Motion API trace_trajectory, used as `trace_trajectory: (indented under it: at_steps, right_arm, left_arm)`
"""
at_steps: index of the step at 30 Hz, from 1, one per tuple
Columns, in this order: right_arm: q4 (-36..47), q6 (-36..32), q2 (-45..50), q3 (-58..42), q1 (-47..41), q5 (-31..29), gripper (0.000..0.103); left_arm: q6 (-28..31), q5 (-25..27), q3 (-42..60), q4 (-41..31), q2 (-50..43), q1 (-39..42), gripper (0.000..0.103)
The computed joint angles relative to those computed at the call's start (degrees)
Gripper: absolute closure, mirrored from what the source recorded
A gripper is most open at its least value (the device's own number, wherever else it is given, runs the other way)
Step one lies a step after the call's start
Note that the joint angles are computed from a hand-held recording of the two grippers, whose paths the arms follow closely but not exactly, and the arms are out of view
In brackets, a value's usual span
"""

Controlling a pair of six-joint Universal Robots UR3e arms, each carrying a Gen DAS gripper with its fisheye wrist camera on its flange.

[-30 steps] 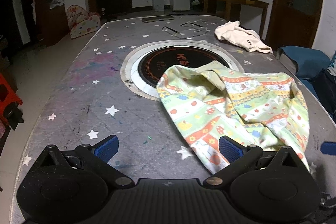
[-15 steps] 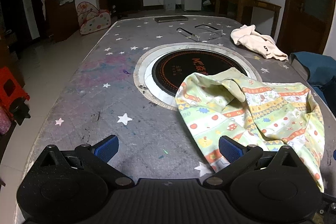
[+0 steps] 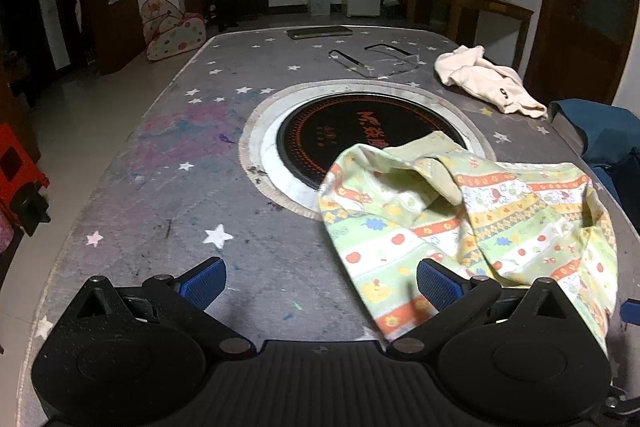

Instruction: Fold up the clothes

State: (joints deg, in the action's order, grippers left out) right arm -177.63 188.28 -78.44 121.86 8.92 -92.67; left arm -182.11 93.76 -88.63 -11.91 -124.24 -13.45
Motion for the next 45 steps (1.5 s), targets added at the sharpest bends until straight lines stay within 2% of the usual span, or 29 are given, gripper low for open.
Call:
trace_trajectory:
  at_steps: [5, 17, 33, 45]
  right_arm:
    - [-0.11, 0.26, -0.44, 0.69, 0.01, 0.59, 0.004]
    - [0.05, -0.72, -6.34, 7.29, 1.88, -0.3, 0.001]
    - [0.19, 1.46, -8.36, 10.18, 4.27, -1.56, 0.0]
    - [0.19, 2.18, -9.29, 11.35, 4.56, -1.74, 0.0]
  left_arm:
    - [1.18, 0.47, -3.17, 2.03, 1.23, -1.5, 0.0]
    - [1.35, 0.62, -18.02, 11.66, 8.4, -3.52, 0.0]
    - [1.87, 1.58, -24.9, 14.14, 11.06, -5.75, 0.0]
    - [1.45, 2.56, -26.0, 14.51, 11.56, -6.48, 0.0]
